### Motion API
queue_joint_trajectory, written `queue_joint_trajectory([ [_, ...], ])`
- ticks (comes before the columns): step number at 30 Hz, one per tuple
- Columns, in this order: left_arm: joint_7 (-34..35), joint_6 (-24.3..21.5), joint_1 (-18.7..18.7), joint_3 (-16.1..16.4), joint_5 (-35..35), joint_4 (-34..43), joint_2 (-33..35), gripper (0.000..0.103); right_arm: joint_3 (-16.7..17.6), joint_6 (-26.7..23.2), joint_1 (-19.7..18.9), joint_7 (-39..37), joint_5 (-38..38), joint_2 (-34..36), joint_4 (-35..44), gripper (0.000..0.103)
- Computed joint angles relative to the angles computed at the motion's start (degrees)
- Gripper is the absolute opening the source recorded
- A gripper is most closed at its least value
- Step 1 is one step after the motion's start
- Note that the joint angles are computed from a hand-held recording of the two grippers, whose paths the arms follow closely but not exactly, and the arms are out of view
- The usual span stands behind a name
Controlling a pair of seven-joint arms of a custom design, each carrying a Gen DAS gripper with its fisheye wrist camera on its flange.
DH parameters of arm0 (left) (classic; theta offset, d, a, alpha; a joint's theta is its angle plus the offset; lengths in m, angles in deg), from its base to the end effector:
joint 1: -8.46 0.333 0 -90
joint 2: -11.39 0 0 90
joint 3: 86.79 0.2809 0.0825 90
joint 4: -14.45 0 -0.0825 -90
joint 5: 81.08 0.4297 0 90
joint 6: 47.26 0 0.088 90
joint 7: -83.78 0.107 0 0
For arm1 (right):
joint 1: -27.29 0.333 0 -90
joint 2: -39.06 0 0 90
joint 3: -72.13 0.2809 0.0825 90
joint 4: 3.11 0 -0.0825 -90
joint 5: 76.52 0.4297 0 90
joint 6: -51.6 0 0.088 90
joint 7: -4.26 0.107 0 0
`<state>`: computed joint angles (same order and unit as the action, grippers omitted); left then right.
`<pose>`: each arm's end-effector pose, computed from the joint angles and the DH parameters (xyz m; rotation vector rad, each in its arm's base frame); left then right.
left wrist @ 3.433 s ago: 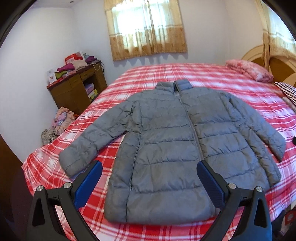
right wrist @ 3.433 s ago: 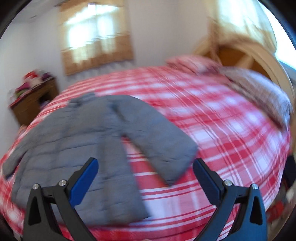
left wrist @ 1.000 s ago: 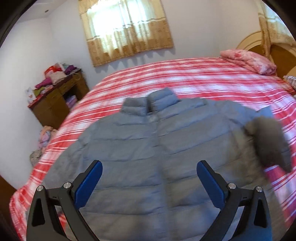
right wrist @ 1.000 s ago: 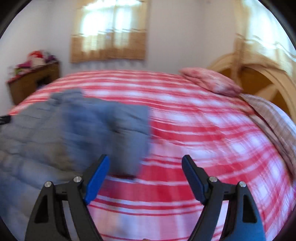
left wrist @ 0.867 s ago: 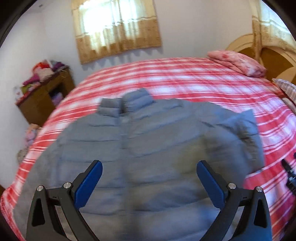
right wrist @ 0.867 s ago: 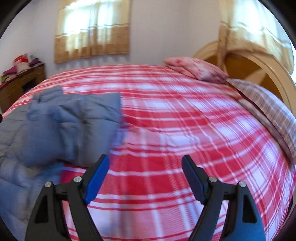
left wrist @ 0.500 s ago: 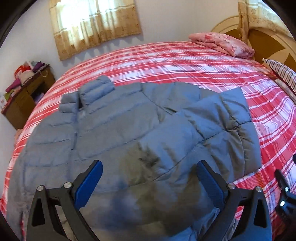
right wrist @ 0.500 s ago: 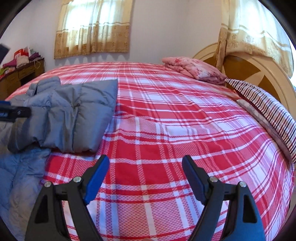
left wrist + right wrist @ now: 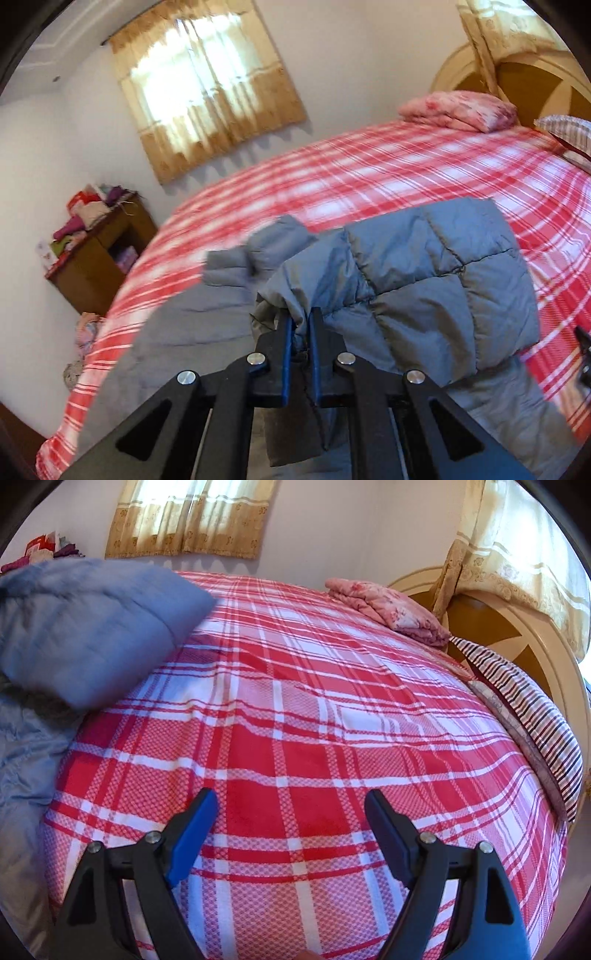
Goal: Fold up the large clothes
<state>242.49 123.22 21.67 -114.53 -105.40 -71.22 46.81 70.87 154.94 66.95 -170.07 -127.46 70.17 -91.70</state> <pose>0.7696 -0.0898 0.3884 -0.8148 2.1614 -0.8963 0.5878 0.3850 0.2899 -1.2405 2.4940 -1.3049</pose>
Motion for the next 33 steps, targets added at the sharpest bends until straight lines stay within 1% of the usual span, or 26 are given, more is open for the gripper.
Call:
queue_joint_trajectory([
  [1, -0.21, -0.01, 0.16, 0.37, 0.06, 1.00, 0.46, 0.008, 0.03, 0.34, -0.24, 0.42, 0.43, -0.38, -0.48, 0.094],
  [3, -1.24, -0.93, 0.19, 1.69, 0.55, 3.56, 1.65, 0.008, 0.24, 2.77, -1.29, 1.81, 1.54, -2.14, -2.92, 0.097],
  [6, -3.05, -1.83, 0.15, 3.84, 1.44, 7.37, 3.80, 0.008, 0.54, 6.24, -2.31, 3.65, 1.68, -4.15, -5.92, 0.098],
  [7, -4.38, -2.98, -0.19, 5.13, 2.07, 9.30, 4.86, 0.008, 0.65, 6.66, -2.47, 3.98, 1.59, -4.46, -6.34, 0.098],
  [8, -5.52, -3.59, -0.61, 6.36, 2.80, 10.64, 5.63, 0.008, 0.75, 6.97, -2.57, 4.28, 1.42, -4.69, -6.72, 0.098],
  [9, -7.83, -3.88, -1.81, 8.73, 4.10, 12.48, 6.81, 0.008, 0.85, 6.90, -2.65, 4.24, 1.34, -4.60, -6.55, 0.098],
  [13, -15.67, -7.59, -4.58, 14.65, 9.21, 19.97, 12.30, 0.008, 1.07, 5.49, -2.61, 3.40, 1.40, -3.99, -5.65, 0.099],
  [15, -16.16, -9.29, -3.90, 13.95, 10.41, 20.54, 13.39, 0.008, 1.07, 5.50, -2.61, 3.34, 1.40, -3.91, -5.53, 0.099],
  [17, -17.66, -4.10, -5.28, 16.14, 13.12, 16.48, 12.48, 0.008, 1.09, 5.88, -2.69, 3.49, 1.44, -4.11, -5.81, 0.099],
  [18, -19.15, -3.52, -5.82, 16.92, 14.24, 15.59, 12.18, 0.008, 1.09, 6.12, -2.72, 3.66, 1.43, -4.17, -5.94, 0.099],
  [20, -23.29, -4.72, -6.70, 19.09, 16.22, 14.27, 11.52, 0.008, 1.12, 6.53, -2.78, 3.84, 1.52, -4.09, -5.76, 0.099],
  [21, -24.49, -4.96, -6.63, 19.42, 17.03, 13.78, 11.41, 0.008, 1.13, 6.84, -2.83, 3.97, 1.59, -4.11, -5.84, 0.099],
  [23, -26.09, -2.05, -6.69, 20.15, 18.96, 12.90, 11.76, 0.008, 1.16, 7.18, -2.95, 3.91, 1.84, -4.11, -5.87, 0.099],
  [24, -25.63, -1.97, -5.77, 18.93, 19.40, 13.39, 12.24, 0.008, 1.20, 7.56, -3.14, 3.66, 2.17, -4.19, -5.96, 0.099],
  [25, -24.03, -3.26, -3.74, 16.15, 18.92, 14.57, 12.96, 0.008, 1.23, 8.39, -3.46, 3.56, 2.55, -4.67, -6.55, 0.099],
  [26, -23.28, -4.62, -2.70, 14.73, 18.44, 15.86, 13.62, 0.009, 1.33, 10.68, -4.16, 4.01, 3.19, -5.87, -8.19, 0.099],
  [27, -23.17, -6.86, -2.22, 14.07, 17.95, 17.40, 14.10, 0.009, 1.41, 14.01, -5.17, 4.80, 3.89, -7.82, -10.87, 0.099],
  [29, -22.69, -10.55, -1.40, 12.68, 16.44, 19.95, 14.68, 0.010, 1.82, 17.97, -6.55, 4.74, 4.96, -10.22, -13.89, 0.100],
  [30, -21.56, -10.52, -0.69, 11.85, 15.28, 19.26, 14.03, 0.011, 2.28, 18.08, -7.22, 2.13, 6.05, -11.09, -14.27, 0.100],
  [31, -20.79, -9.48, -0.06, 11.17, 14.15, 18.49, 13.33, 0.014, 2.53, 17.59, -7.32, 1.04, 6.33, -11.13, -13.96, 0.100],
  [32, -20.21, -8.31, 0.32, 10.79, 13.27, 17.66, 12.68, 0.021, 2.73, 17.18, -7.38, -0.13, 6.43, -11.76, -13.93, 0.100],
  [33, -19.55, -6.20, 0.98, 10.11, 12.15, 16.33, 11.74, 0.026, 2.83, 16.97, -7.34, -0.64, 6.04, -12.63, -14.04, 0.100],
])
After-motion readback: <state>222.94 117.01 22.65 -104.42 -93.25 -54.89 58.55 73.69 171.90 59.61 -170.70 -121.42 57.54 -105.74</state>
